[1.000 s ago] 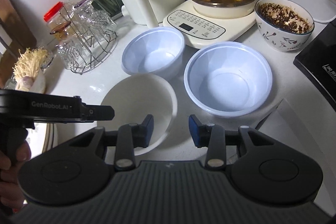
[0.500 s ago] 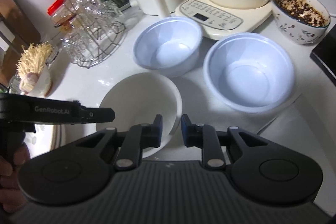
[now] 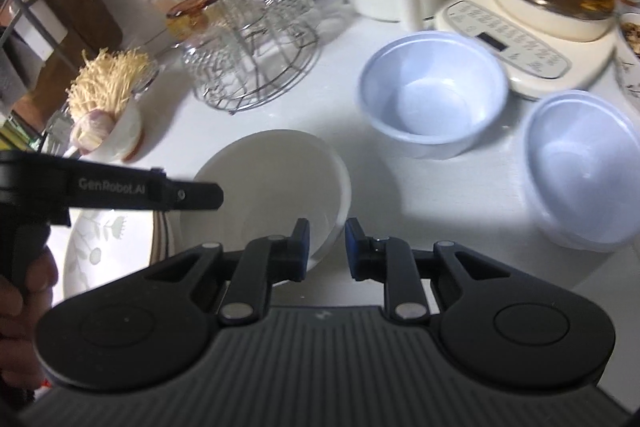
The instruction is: Organize plates and bowls
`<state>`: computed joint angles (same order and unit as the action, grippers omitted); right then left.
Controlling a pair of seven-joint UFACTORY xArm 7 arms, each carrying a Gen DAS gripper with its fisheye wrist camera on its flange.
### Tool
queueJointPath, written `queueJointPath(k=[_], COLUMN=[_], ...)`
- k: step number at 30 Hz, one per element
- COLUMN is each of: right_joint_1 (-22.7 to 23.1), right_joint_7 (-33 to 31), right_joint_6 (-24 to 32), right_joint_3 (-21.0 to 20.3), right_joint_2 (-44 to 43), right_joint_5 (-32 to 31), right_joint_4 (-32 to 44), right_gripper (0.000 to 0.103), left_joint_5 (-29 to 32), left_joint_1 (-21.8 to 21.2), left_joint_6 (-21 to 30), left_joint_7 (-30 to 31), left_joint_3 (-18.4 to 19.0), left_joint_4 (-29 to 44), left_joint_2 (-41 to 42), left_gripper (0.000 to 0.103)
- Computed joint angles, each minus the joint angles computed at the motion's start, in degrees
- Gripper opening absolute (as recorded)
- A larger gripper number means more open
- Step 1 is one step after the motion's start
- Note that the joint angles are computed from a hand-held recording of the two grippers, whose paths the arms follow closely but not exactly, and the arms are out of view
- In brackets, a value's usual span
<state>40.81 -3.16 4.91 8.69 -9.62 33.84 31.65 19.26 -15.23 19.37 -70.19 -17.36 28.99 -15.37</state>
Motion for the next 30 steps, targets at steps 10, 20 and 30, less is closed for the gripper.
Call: queueJointPath(k=[10, 20, 30], right_joint_1=[-1.35, -5.35, -13.05], right_joint_7=[-2.58, 7.92, 27.35], right_joint_6=[2.52, 0.3, 1.33], right_joint_3=[2.18, 5.26, 12.17], right_joint_2=[3.31, -1.26, -13.53], right_joint_5=[1.51, -8.16, -26.06], right_joint_4=[3.39, -0.02, -4.09], right_gripper=[0.024, 0.044, 0.044], left_joint_5=[0.13, 1.96, -4.35], left_joint_1=[0.82, 0.47, -3.07], left_joint_6=[2.47, 7.35, 11.13], left_joint_7=[-3.92, -5.57, 1.19], left_joint_3=[-0.57, -2.66, -2.27], left_joint_4=[-1.99, -3.12, -3.75], left_joint_2=[-2.24, -10.42, -22.83], left_gripper=[0.019, 0.036, 0.037])
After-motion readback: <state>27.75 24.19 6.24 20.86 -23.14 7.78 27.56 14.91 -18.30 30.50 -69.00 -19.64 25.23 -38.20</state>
